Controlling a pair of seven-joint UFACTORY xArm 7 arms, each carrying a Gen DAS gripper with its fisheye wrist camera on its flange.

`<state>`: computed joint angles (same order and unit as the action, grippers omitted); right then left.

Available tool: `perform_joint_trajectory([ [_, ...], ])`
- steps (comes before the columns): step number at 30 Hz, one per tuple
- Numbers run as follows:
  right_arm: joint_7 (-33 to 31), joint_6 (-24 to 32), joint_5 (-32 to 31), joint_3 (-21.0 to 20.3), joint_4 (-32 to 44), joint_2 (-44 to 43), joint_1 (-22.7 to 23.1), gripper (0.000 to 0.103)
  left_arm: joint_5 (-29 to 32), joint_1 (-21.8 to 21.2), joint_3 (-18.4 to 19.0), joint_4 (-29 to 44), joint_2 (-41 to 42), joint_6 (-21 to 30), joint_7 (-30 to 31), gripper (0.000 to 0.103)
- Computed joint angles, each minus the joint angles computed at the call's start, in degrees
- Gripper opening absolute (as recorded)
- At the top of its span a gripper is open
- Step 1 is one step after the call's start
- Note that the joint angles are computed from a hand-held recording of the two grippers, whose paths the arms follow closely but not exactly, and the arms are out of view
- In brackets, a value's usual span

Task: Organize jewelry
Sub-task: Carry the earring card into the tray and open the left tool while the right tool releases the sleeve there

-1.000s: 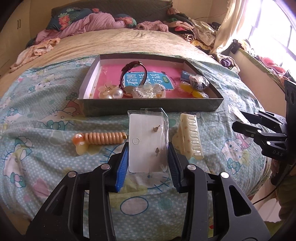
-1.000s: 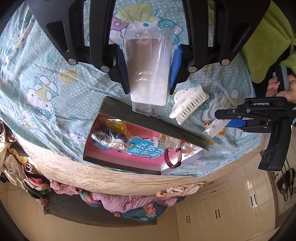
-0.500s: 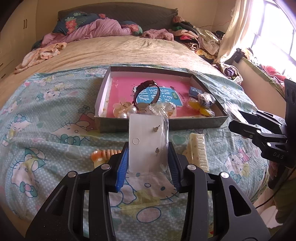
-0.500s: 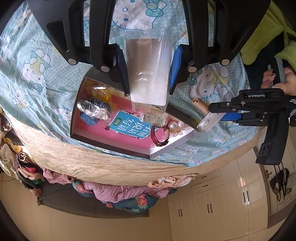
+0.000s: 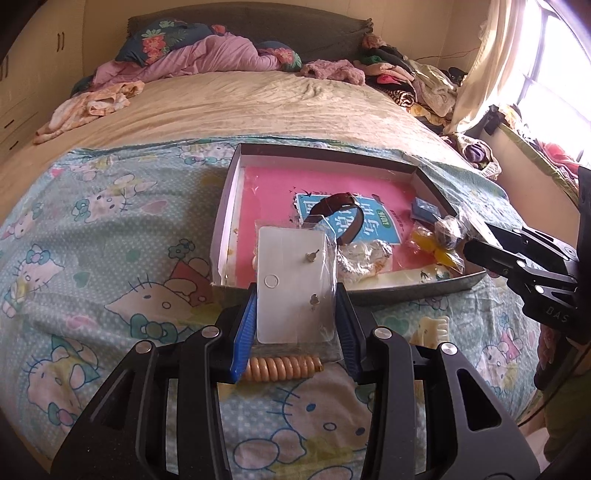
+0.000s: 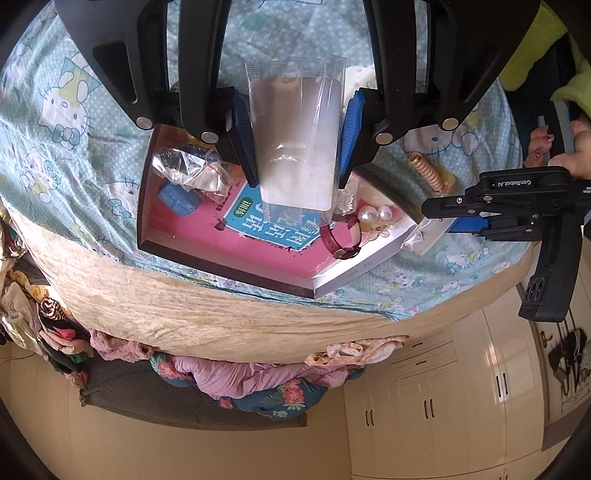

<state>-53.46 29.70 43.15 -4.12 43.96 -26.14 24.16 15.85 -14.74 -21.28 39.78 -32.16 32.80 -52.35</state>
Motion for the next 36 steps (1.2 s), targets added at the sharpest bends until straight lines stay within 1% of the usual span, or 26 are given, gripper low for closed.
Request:
perform_joint_trajectory([
  [3,-0.61,-1.32,0.83,0.22,1.70,3.00,0.40,0.039,0.73,1.04,0.36,0.80,1.85,-0.30,0.16,0.031],
  [7,-0.81,-2.87,0.87,1.46,3.49,6.68,-0.21,0.039,2.77,2.62,0.28,2.03,4.18,-0.41,-0.44,0.032],
  [13,-0.07,-3.38,0.62,3.29,5.26,10.30,-1.79,0.040,3.95,2.71,1.85,3.77,7.61,-0.96,0.00,0.032],
  [18,0.14,-2.83,0.85,4.10,5.78,11.27,-2.67,0.041,4.75,2.57,2.24,4.30,8.83,-1.12,-0.84,0.033],
  [19,-0.04,-2.53,1.00,4.16,5.87,11.31,-2.75,0.043,4.96,2.58,2.32,4.35,9.12,-1.38,-1.00,0.033],
  [20,-0.20,-2.49,1.29,4.22,5.82,11.25,-2.81,0.050,5.22,2.59,2.29,4.45,9.32,-1.26,-1.20,0.033],
  [22,-0.72,-2.69,2.30,4.19,5.49,10.74,-2.76,0.057,5.57,2.50,2.48,4.55,9.45,-1.23,-1.36,0.034],
  [24,-1.01,-2.79,2.65,4.20,5.00,9.87,-2.80,0.059,5.51,2.28,2.77,4.50,9.66,-1.61,-1.39,0.036],
  [26,-1.16,-3.13,3.07,4.07,4.15,8.57,-2.61,0.066,6.00,2.36,2.62,4.61,9.73,-1.54,-1.73,0.045],
  [27,-1.34,-3.02,3.50,3.73,3.80,7.91,-2.41,0.068,6.04,2.30,2.72,4.64,9.91,-1.75,-1.71,0.053],
  [28,-1.38,-2.81,3.78,3.41,3.45,7.24,-2.27,0.070,6.28,2.39,2.69,4.64,9.97,-1.91,-1.92,0.056],
  [30,-1.25,-2.26,4.10,2.80,2.58,5.66,-2.12,0.076,6.54,2.35,2.69,4.45,9.61,-2.03,-2.08,0.057],
  [32,-0.93,-2.12,4.25,2.29,1.60,4.05,-1.94,0.082,6.74,2.34,2.61,4.17,9.11,-2.26,-2.26,0.062],
  [33,-0.68,-1.86,4.25,2.00,1.09,3.24,-1.85,0.083,6.80,2.28,2.36,3.95,8.41,-1.87,-2.51,0.065],
  [36,0.66,-0.85,3.74,1.43,-0.18,1.11,-1.63,0.087,7.15,2.48,1.83,3.62,6.98,-1.39,-3.07,0.070],
])
